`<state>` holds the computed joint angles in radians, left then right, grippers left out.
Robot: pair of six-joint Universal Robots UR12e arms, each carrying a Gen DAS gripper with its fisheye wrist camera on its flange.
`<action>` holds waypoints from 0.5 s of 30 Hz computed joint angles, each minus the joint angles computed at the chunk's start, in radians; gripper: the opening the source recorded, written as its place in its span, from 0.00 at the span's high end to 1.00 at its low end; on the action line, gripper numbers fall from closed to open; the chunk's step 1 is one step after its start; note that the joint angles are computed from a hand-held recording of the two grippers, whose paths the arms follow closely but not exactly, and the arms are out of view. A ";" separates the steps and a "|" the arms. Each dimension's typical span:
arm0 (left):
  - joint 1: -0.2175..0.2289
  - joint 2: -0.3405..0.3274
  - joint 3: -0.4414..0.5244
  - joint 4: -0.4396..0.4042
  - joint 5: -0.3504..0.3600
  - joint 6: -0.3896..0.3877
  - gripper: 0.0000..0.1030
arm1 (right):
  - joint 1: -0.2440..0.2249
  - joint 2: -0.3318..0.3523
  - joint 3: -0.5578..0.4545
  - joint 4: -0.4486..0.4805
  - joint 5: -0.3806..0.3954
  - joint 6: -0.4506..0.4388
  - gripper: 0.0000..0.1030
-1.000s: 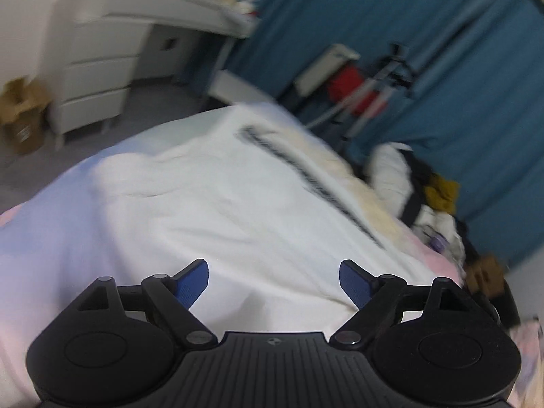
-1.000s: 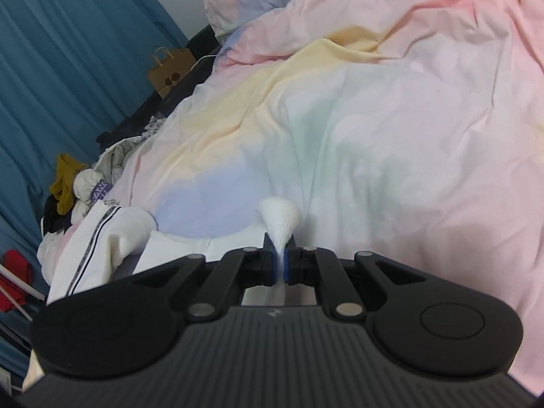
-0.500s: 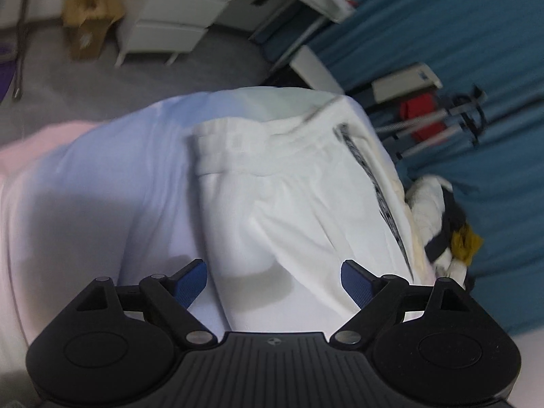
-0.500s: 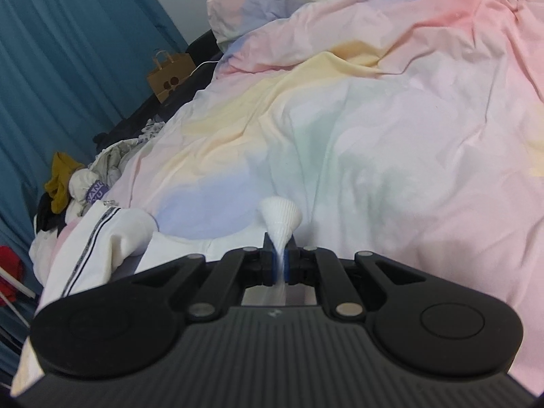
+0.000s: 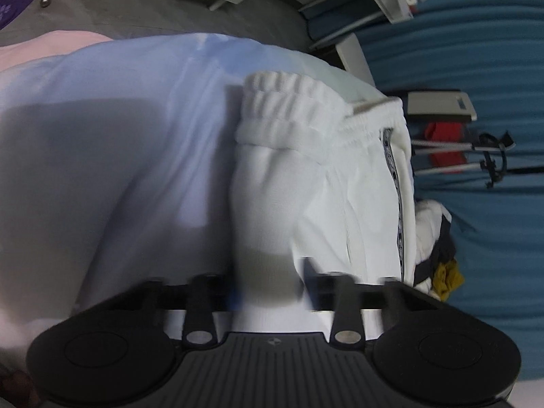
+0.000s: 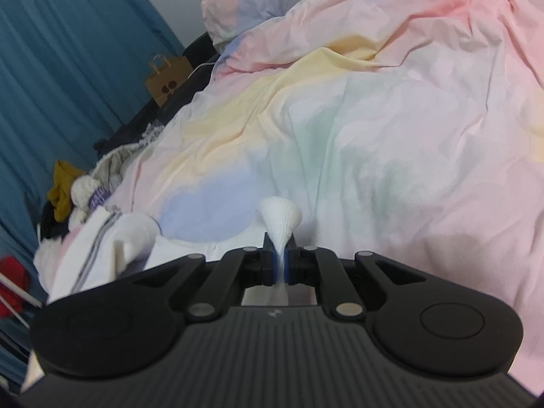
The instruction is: Fold clothes
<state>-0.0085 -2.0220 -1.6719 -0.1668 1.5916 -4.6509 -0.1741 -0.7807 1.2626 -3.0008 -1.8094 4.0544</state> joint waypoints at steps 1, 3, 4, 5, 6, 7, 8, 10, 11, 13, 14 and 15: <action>-0.003 0.001 -0.003 0.011 0.008 -0.004 0.86 | 0.000 -0.004 0.008 -0.016 -0.001 0.017 0.93; -0.013 0.008 -0.015 0.052 0.044 -0.007 0.88 | 0.001 -0.014 0.026 -0.049 -0.005 0.051 0.93; -0.018 0.012 -0.022 0.075 0.064 -0.007 0.89 | 0.001 -0.020 0.035 -0.066 -0.007 0.069 0.93; -0.022 0.015 -0.028 0.106 0.079 0.000 0.89 | 0.002 -0.025 0.043 -0.082 -0.010 0.087 0.93; -0.025 0.018 -0.034 0.143 0.090 0.014 0.89 | 0.003 -0.030 0.048 -0.091 -0.012 0.093 0.93; -0.028 0.020 -0.039 0.179 0.101 0.027 0.89 | 0.003 -0.035 0.051 -0.099 -0.015 0.097 0.93; -0.032 0.022 -0.043 0.216 0.111 0.041 0.89 | 0.004 -0.040 0.054 -0.107 -0.017 0.101 0.93; -0.038 0.023 -0.041 0.280 0.130 0.069 0.89 | 0.004 -0.041 0.037 -0.113 -0.012 0.079 0.93; -0.041 0.021 -0.029 0.289 0.142 0.093 0.89 | 0.006 -0.037 0.019 -0.116 -0.014 0.062 0.93; -0.046 0.013 0.010 0.275 0.168 0.149 0.89 | 0.013 -0.019 -0.034 -0.117 -0.018 0.034 0.93; -0.043 0.003 0.034 0.266 0.168 0.161 0.89 | 0.017 -0.004 -0.075 -0.102 -0.020 0.018 0.93; -0.039 -0.007 0.061 0.253 0.163 0.170 0.89 | 0.021 0.013 -0.120 -0.083 -0.021 0.002 0.93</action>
